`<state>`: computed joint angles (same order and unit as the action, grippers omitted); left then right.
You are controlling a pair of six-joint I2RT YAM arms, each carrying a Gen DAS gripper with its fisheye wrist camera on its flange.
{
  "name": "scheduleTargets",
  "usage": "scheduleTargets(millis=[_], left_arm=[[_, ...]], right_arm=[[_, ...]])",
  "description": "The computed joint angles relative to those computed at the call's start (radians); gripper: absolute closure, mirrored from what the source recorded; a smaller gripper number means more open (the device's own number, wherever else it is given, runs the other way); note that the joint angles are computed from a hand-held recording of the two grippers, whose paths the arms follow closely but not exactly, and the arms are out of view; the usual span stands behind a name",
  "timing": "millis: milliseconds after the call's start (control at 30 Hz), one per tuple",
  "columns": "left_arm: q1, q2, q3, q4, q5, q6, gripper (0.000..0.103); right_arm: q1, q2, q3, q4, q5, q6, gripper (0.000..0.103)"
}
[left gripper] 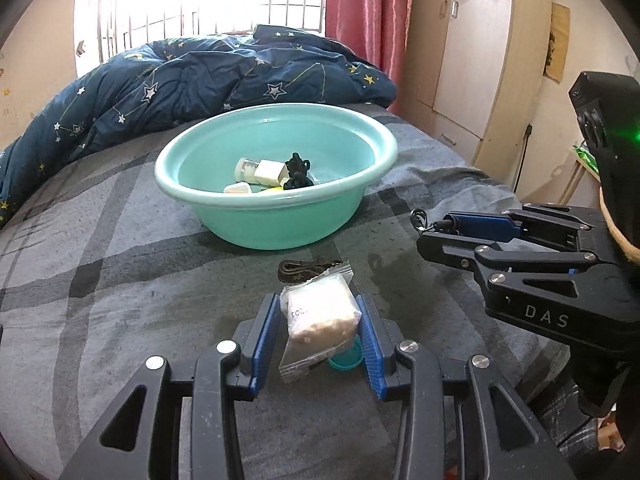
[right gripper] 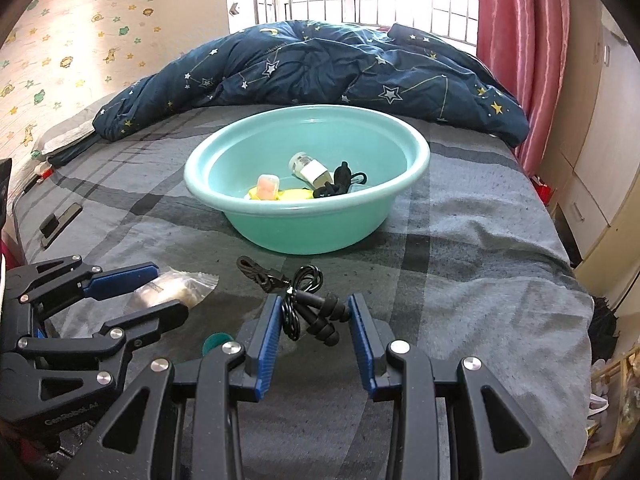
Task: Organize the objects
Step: 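Lift the black clips and snack bag toward the basin, then carry the black cable and clear snack bag over the mint basin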
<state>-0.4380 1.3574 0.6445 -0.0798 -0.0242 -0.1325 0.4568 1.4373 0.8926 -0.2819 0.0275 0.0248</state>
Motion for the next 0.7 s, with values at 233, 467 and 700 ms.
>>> scheduleTargets(millis=[233,467,700], left_arm=[[-0.009,-0.061,-0.011,-0.036,-0.001,0.004,0.060],[-0.008,-0.110,0.008,-0.079,0.002,0.016,0.060],[0.002,-0.111,0.060,-0.111,0.017,0.036,0.060]], right_arm=[[0.020,-0.039,0.005,-0.040,0.013,0.006,0.067],[0.029,-0.067,0.041,-0.088,0.018,0.009,0.067],[0.023,-0.051,0.118,-0.138,0.014,-0.003,0.067]])
